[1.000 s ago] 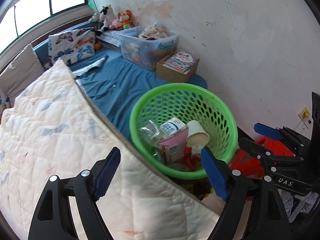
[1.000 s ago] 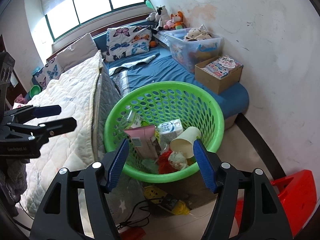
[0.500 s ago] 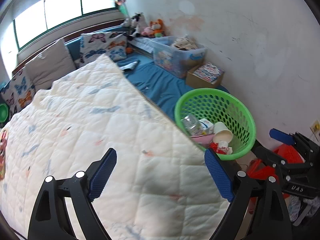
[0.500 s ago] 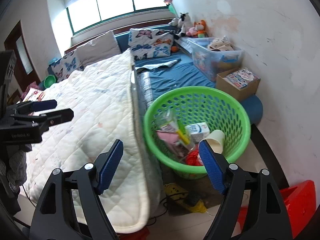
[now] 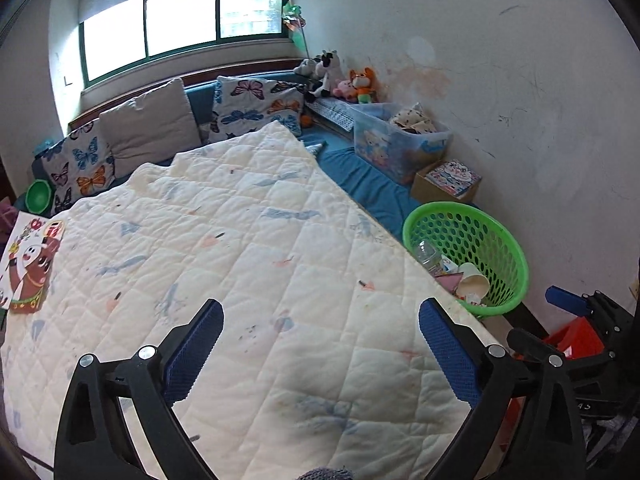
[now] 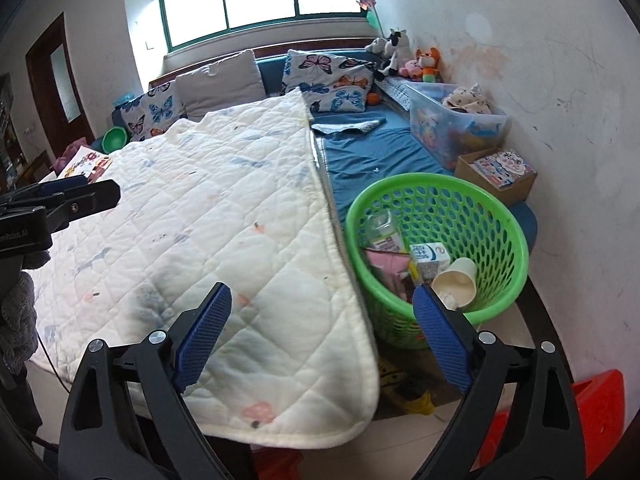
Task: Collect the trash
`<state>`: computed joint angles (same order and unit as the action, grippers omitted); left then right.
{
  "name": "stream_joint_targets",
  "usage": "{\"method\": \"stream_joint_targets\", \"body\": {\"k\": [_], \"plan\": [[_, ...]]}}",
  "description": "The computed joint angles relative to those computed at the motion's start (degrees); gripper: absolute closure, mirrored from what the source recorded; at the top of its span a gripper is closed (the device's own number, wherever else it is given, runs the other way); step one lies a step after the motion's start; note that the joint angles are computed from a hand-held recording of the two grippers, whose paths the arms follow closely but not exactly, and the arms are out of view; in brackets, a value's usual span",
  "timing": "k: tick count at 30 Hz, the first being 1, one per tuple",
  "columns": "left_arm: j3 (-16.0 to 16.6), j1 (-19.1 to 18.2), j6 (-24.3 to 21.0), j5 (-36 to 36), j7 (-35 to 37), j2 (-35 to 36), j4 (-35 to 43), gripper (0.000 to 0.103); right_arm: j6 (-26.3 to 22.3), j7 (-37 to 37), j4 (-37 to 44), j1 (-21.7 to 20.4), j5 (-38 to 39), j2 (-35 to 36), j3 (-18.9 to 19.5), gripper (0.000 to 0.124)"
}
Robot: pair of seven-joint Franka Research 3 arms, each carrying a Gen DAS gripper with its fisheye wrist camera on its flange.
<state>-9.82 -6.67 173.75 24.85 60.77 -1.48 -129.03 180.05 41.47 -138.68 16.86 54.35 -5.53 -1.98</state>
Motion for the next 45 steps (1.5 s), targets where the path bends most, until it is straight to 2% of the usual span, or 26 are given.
{"method": "stream_joint_targets", "body": {"k": [4,9,13,14,17,19,20,23,26,32,35,38,45], "plan": [[-0.4,2.6,0.2,10.4,-9.2,-3.0,-3.0,0.007,1.5,3.2,-1.8,0.1,-3.3,-0.9,1.2,0.028],[-0.2,4.1,1.8,10.6,-10.4,-5.5,-6.6,0.007,2.3,3.9,-3.1,3.4,-2.5,-2.2,-0.4,0.025],[-0.5,5.8,3.1,10.8,-11.7,-7.5,-9.6,0.007,3.3,8.4,-4.6,3.1,-6.8,-3.0,1.0,0.025],[-1.0,6.8,3.7,11.5,-12.6,-8.1,-10.4,0.007,3.6,9.1,-4.8,3.7,-7.4,-3.1,0.7,0.025],[-5.2,12.7,4.5,18.7,-19.8,-10.0,-11.7,0.007,4.1,9.2,-5.2,7.4,-6.8,-3.5,-2.1,0.025],[-3.6,11.7,5.4,17.3,-18.8,-11.1,-13.2,0.007,4.4,9.8,-5.5,8.7,-7.0,-3.7,-2.7,0.025],[-4.0,12.4,5.7,17.5,-19.3,-11.7,-13.8,0.007,4.8,9.7,-5.6,9.9,-6.6,-3.9,-3.5,0.025],[-6.3,16.1,6.9,19.2,-21.4,-13.3,-15.1,0.007,5.2,9.5,-5.8,12.8,-6.1,-4.1,-5.7,0.025],[-10.6,21.3,7.5,21.9,-24.8,-15.3,-16.3,0.007,5.7,10.6,-6.4,13.8,-7.0,-4.4,-6.3,0.025],[-11.5,22.6,8.7,20.4,-24.2,-17.1,-18.3,0.007,5.6,14.6,-7.1,12.6,-10.8,-4.9,-5.2,0.025],[-13.1,24.1,9.0,19.6,-24.2,-17.7,-18.9,0.007,6.1,15.5,-7.8,14.4,-11.9,-5.4,-6.9,0.025],[-13.0,23.7,8.9,18.1,-23.2,-17.5,-19.4,0.007,6.1,16.3,-7.9,15.7,-13.3,-5.5,-8.4,0.025],[-14.8,25.6,8.6,16.4,-23.2,-18.1,-20.3,0.007,6.1,17.1,-7.9,18.9,-15.2,-5.7,-11.7,0.025]]}}
